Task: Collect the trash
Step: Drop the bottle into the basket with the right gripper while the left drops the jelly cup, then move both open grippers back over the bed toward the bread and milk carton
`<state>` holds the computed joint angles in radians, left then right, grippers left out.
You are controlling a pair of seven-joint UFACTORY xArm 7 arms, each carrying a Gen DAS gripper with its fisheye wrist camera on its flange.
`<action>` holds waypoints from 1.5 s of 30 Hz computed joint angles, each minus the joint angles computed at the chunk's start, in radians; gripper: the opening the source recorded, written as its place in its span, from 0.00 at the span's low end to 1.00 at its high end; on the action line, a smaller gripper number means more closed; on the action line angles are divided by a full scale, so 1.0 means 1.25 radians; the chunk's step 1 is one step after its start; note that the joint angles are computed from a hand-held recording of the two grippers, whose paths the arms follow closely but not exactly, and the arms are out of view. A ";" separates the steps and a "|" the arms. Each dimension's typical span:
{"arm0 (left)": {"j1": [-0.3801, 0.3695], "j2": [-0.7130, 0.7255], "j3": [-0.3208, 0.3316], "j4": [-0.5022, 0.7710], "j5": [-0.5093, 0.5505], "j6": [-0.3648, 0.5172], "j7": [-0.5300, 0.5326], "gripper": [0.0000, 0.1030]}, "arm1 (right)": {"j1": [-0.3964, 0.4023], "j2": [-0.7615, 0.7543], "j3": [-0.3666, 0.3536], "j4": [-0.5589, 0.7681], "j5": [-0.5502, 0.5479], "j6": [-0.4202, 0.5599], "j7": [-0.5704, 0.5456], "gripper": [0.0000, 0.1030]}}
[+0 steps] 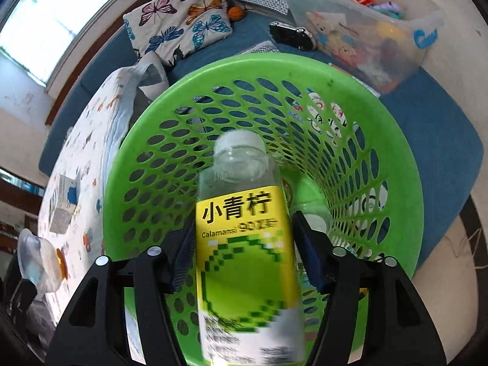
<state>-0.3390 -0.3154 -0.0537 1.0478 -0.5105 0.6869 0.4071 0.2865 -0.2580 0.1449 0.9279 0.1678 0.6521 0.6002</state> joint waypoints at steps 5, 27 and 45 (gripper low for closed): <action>-0.009 0.048 -0.018 0.036 -0.002 0.002 -0.015 0.66 | -0.001 -0.038 -0.007 -0.029 0.007 -0.018 -0.019 0.64; -0.028 0.135 -0.069 0.095 0.004 0.024 -0.061 0.77 | 0.007 -0.163 0.007 -0.071 -0.016 -0.006 -0.034 0.69; 0.040 -0.108 -0.013 -0.110 0.126 -0.024 -0.172 0.77 | 0.059 -0.115 0.048 -0.024 -0.014 -0.024 -0.026 0.71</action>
